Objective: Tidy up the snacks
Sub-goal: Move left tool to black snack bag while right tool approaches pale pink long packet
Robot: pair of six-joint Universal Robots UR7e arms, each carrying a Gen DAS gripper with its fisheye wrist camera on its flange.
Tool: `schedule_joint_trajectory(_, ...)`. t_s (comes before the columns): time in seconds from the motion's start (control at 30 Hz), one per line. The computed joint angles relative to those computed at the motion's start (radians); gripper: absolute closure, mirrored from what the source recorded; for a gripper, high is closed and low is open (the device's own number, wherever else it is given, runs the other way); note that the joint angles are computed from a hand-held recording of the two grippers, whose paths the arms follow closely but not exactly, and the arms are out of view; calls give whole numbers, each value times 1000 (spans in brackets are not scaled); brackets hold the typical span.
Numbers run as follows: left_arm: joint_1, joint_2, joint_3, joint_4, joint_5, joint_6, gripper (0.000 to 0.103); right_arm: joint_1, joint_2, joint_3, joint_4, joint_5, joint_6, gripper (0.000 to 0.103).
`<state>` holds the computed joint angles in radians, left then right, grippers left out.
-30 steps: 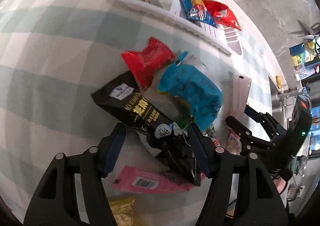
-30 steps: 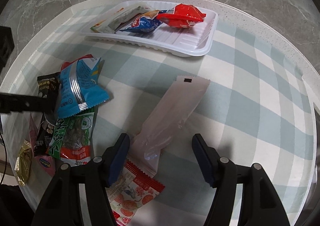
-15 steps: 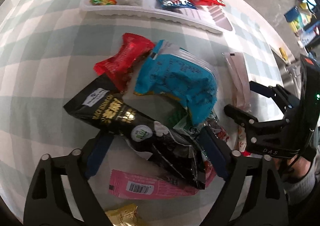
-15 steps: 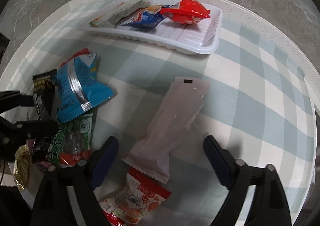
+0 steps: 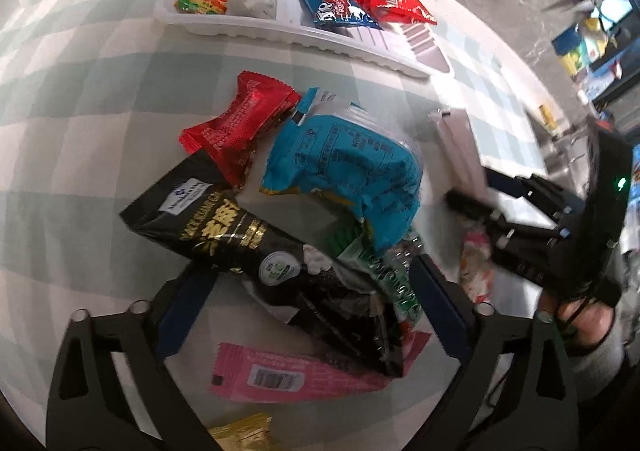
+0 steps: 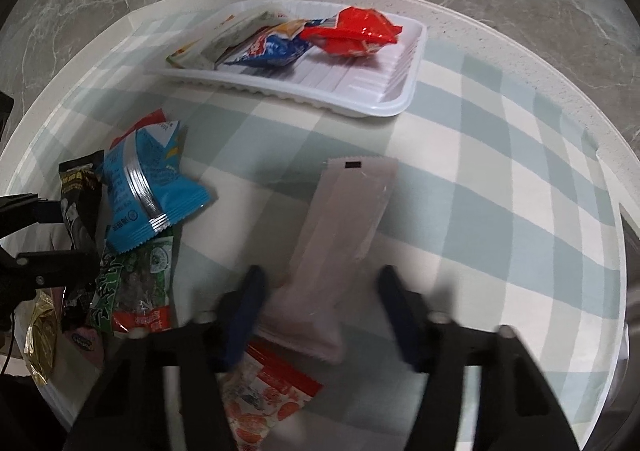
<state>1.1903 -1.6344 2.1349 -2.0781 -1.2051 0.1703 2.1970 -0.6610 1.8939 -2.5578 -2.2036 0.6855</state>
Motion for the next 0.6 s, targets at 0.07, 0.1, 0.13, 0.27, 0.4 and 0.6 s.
schedule_joint_trajectory(0.07, -8, -16, 12, -6, 30, 17, 27, 0, -4, 4, -1, -1, -8, 63)
schedule_joint_trajectory(0.1, -2, -21, 11, -7, 30, 26, 32, -2, -6, 6, -6, 0, -14, 64)
schedule_joint_trajectory(0.13, 9, -25, 5, -5, 18, 32, 35, -2, -6, 8, -10, -1, -19, 66)
schedule_joint_trajectory(0.27, 32, -27, -18, 16, 4, 54, 50, -3, -10, 23, -40, 3, -33, 67)
schedule_joint_trajectory(0.4, 60, -19, -54, 59, -37, 66, 59, -20, -34, 64, -114, 43, -34, 68)
schedule_joint_trajectory(0.6, 99, -4, -96, 95, -107, 55, 65, -74, -82, 164, -310, 163, 12, 69)
